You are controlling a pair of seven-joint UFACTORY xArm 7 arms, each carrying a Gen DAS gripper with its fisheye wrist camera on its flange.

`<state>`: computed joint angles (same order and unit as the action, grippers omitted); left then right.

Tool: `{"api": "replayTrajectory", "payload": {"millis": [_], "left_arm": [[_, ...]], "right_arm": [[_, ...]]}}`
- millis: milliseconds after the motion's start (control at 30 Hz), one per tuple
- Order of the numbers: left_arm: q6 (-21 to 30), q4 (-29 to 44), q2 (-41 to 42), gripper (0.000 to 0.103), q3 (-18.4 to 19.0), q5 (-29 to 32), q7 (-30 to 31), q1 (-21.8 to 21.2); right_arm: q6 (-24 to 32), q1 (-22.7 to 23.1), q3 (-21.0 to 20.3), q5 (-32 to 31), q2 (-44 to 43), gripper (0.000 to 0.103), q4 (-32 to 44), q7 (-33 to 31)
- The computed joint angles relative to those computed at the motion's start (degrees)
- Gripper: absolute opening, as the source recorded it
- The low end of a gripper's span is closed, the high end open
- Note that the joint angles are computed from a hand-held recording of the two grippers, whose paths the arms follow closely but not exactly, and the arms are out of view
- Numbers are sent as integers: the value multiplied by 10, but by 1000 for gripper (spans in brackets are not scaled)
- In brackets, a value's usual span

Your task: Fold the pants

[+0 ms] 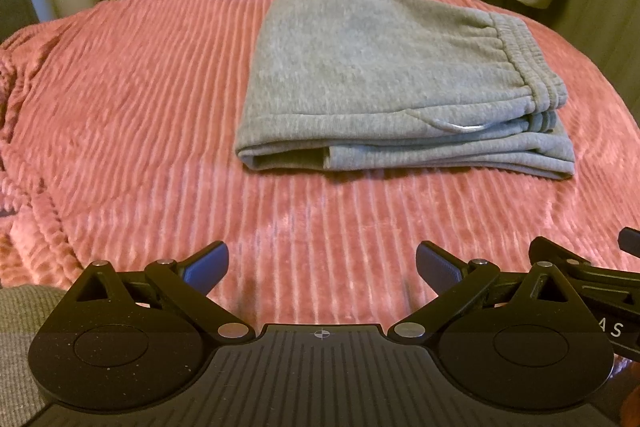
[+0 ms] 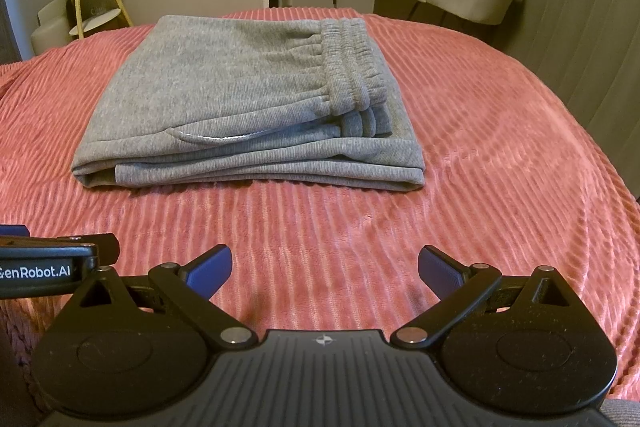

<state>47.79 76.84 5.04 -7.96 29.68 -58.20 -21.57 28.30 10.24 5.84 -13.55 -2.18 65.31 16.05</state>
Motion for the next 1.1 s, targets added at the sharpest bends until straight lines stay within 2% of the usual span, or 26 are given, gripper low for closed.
{"api": "replayTrajectory", "payload": {"millis": [1100], "left_arm": [[-9, -7, -1, 102, 1, 5, 2, 2]], "right_arm": [[1, 1, -1, -1, 2, 100, 1, -2]]}}
